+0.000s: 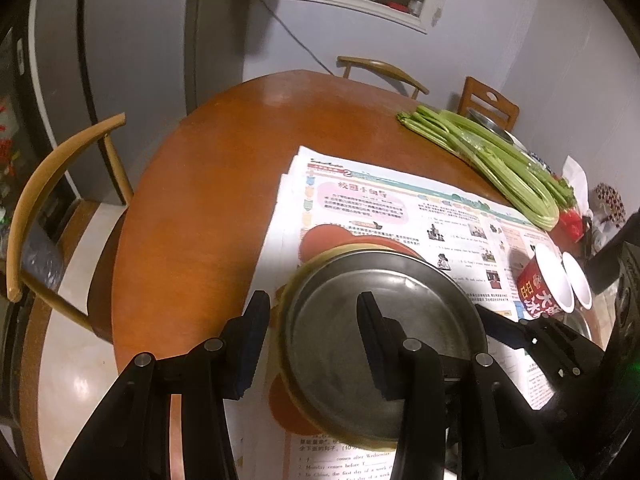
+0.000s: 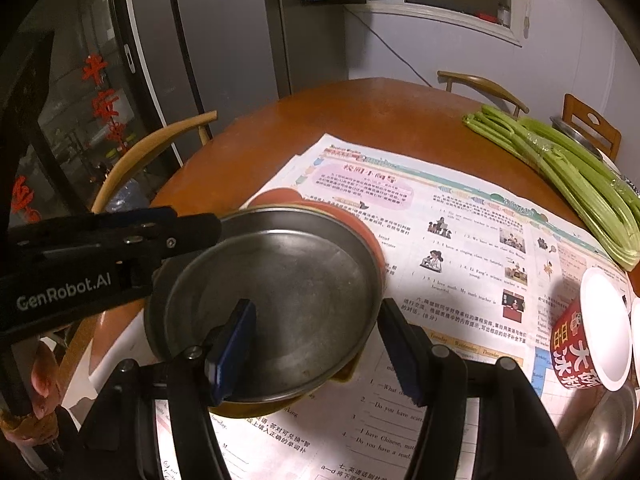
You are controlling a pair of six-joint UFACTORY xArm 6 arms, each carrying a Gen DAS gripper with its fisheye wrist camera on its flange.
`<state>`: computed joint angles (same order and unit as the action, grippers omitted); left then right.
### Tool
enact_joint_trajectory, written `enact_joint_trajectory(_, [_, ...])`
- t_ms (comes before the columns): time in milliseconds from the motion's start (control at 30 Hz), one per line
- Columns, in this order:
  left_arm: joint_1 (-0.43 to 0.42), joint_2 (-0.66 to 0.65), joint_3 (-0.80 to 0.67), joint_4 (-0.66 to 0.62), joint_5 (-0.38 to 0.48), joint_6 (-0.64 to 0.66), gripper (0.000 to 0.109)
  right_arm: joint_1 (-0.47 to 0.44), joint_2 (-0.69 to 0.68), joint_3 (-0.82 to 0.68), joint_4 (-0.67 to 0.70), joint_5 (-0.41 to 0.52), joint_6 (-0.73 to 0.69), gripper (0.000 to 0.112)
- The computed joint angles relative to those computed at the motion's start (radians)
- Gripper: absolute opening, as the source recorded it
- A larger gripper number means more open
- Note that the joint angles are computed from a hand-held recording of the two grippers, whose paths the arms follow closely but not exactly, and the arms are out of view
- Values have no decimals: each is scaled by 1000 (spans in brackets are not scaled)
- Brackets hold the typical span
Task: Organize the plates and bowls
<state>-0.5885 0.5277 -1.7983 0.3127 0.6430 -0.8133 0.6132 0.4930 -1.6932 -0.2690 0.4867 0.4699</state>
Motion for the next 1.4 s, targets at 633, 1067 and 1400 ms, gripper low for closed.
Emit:
enact_joint_trajectory(633, [32,-32,135,-283,-123,103,59,-52,-59,90,315,-57,-118,64])
enact_joint_trajectory(1067, [22,70,-1,-378,-65,200,59,-34,16,11,462,-4,-247,64])
enact_joint_trajectory(1400, [12,172,-174,-338,32,195,59,-36,12,26,438,-31,-238,64])
